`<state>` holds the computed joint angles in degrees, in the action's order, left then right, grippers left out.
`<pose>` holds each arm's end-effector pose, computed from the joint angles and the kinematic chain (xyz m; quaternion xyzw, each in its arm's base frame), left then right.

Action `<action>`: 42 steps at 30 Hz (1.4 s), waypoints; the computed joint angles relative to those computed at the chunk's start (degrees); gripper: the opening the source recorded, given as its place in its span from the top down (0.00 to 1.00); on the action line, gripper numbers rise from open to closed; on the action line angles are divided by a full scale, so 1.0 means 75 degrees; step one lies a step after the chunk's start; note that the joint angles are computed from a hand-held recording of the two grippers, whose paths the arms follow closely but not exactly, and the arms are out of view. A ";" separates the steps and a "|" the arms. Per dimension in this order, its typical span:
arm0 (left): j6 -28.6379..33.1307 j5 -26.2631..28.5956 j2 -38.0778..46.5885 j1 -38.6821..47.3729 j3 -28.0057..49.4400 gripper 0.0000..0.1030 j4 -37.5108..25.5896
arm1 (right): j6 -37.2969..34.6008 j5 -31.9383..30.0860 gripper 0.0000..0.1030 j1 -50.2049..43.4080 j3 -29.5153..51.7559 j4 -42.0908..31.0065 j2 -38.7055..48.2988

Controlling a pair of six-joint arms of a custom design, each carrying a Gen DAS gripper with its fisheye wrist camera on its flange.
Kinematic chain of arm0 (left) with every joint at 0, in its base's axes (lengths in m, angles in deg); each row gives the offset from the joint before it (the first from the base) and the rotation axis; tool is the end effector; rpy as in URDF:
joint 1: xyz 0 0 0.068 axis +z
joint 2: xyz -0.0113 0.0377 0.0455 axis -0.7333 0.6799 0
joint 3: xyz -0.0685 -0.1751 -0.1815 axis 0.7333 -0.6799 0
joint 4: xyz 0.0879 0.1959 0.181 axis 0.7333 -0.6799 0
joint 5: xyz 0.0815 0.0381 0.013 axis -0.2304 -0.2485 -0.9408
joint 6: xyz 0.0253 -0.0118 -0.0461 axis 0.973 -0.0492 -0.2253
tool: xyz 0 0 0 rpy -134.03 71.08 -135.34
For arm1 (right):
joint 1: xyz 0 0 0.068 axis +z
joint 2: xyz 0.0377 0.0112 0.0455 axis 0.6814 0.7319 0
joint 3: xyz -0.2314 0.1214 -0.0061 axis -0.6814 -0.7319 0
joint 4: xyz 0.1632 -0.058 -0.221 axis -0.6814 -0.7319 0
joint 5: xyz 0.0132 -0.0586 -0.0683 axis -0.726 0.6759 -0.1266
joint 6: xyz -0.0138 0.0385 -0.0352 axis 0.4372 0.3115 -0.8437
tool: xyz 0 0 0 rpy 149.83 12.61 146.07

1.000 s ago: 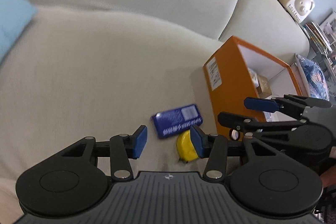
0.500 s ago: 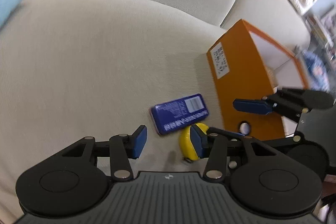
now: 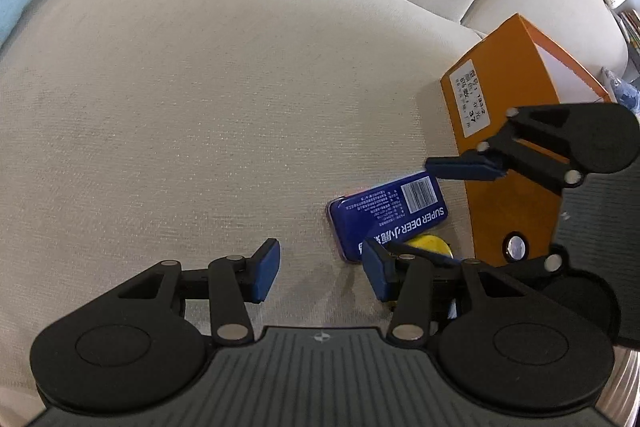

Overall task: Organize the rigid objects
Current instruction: 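Move both tools out of the box toward the blue tin and yellow tape measure, then grasp the blue SUPER DEER tin with the right tool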

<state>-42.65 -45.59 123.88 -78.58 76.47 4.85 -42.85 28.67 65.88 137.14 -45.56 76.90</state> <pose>0.2454 -0.1519 0.2356 -0.0791 0.9676 -0.1605 0.1783 0.2467 0.1064 0.2843 -0.6091 0.7695 -0.0244 0.1905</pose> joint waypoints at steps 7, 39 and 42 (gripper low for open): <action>0.0038 0.0166 0.0104 0.0236 -0.0096 0.47 0.0206 | -0.0588 -0.0114 0.41 0.0150 0.0334 -0.0435 0.0597; -0.0533 -0.0762 -0.1196 -0.0097 -0.0499 0.51 0.0385 | 0.1618 -0.0513 0.56 -0.0574 -0.0456 0.0256 -0.0999; -0.0632 -0.0960 -0.1169 -0.0355 -0.0341 0.51 0.0483 | 0.1732 -0.0756 0.56 -0.0930 -0.0547 0.0146 -0.1439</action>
